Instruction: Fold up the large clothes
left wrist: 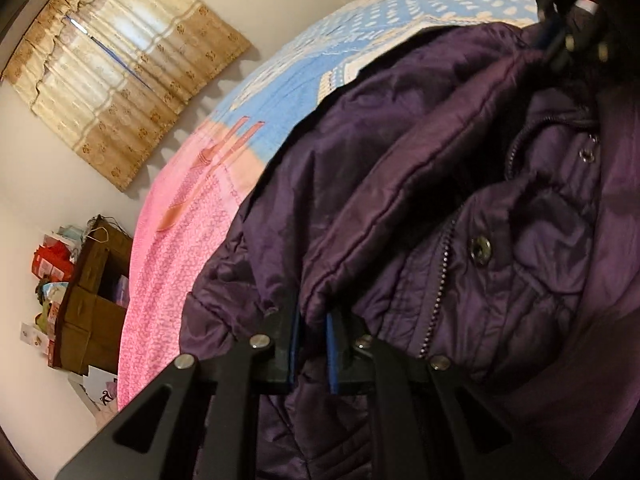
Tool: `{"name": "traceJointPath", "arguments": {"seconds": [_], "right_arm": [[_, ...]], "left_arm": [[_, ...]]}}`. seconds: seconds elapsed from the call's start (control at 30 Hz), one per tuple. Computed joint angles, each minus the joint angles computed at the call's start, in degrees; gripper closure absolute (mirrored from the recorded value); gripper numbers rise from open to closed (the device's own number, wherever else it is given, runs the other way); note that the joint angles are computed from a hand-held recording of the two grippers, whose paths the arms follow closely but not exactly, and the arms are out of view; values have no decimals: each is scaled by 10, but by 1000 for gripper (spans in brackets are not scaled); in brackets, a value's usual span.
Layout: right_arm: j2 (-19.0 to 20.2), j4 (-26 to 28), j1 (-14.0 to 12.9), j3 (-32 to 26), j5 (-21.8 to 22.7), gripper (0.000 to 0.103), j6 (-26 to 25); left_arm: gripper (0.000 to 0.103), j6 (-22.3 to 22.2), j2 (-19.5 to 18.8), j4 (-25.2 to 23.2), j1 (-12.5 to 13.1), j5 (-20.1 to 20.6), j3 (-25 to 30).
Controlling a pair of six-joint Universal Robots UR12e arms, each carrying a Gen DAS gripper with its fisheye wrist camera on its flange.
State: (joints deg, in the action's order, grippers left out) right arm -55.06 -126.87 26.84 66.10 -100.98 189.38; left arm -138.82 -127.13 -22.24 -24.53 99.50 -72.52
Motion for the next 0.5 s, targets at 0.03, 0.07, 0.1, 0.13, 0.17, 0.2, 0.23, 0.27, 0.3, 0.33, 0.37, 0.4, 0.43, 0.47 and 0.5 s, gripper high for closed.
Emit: {"name": "traceJointPath", "arguments": {"seconds": [0.03,0.07,0.1,0.13,0.17,0.2,0.23,0.27,0.3,0.33,0.37,0.4,0.43,0.47,0.5], "right_arm": [[-5,-11,-1,3,6,90,15],[-12,-33,-2,9,14,87,36],[-18,-60,-4,13,23,84,68],[-20,-83,-5,16,28,72,98],[-21,-104,-6,17,29,50,125],[-18,-126,-6,15,23,40,161],[-13,-141,-5,10,16,34,184],[-8,-155,-5,6,15,34,201],[-5,-181,-7,7,25,34,224],[1,-190,-6,1,16,34,237],[11,-176,0,-14,-13,34,233],[24,-137,6,-36,-58,34,216],[34,-115,8,-50,-79,36,220],[42,-77,6,-61,-76,50,232],[45,-59,0,-61,-60,60,241]], "left_arm": [[92,-5,1,2,1,-5,-1],[92,-7,2,6,2,-9,-4],[92,-7,3,12,2,-11,-7],[92,-6,3,17,2,-12,-9],[93,-4,4,23,2,-12,-13],[93,-1,4,29,1,-11,-15],[93,3,3,37,0,-7,-17],[93,7,2,42,-1,-4,-17],[93,9,2,47,-2,-1,-19],[93,11,1,53,-3,2,-21],[93,13,2,61,-4,5,-25],[93,12,3,65,-5,5,-28],[93,10,4,66,-4,2,-29],[93,7,5,66,-3,-1,-29],[93,4,5,66,-2,-5,-30]]}}
